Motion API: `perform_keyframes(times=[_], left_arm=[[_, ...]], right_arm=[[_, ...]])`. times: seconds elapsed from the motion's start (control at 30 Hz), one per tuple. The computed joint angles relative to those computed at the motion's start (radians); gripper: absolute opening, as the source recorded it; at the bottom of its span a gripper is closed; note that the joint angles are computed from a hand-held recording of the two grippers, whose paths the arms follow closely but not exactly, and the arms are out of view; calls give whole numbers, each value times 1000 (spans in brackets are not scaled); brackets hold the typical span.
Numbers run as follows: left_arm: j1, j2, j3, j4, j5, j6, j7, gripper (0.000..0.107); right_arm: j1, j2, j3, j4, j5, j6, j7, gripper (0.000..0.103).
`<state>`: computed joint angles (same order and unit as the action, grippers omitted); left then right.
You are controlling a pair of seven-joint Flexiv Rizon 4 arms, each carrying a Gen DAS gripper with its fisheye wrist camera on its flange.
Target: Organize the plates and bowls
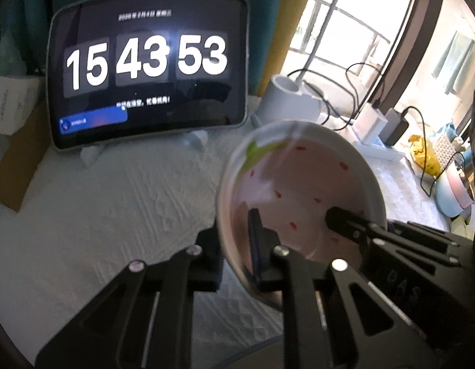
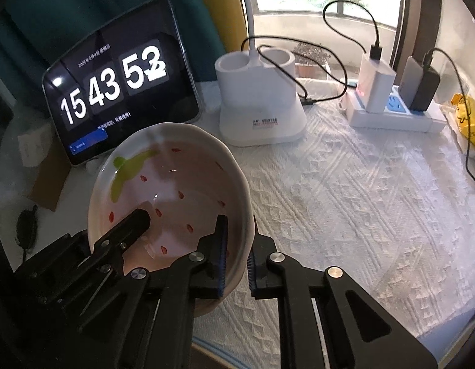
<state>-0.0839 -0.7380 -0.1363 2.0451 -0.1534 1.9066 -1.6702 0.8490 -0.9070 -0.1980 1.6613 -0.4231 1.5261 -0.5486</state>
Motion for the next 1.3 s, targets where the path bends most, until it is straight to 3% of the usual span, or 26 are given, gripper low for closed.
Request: perform_keyframes(times=[0.37, 1.0, 1.3], left_arm=[[2, 65, -7, 75, 28, 53, -25, 14], [-122, 173, 53, 167, -9, 114, -38, 14], [-217, 204, 81, 195, -59, 138, -22, 14]], right_arm=[[101, 59, -112, 112, 42, 83, 17, 11], [336, 153, -309, 326, 276, 210, -94, 11], [434, 194, -380, 424, 412, 255, -177, 11]])
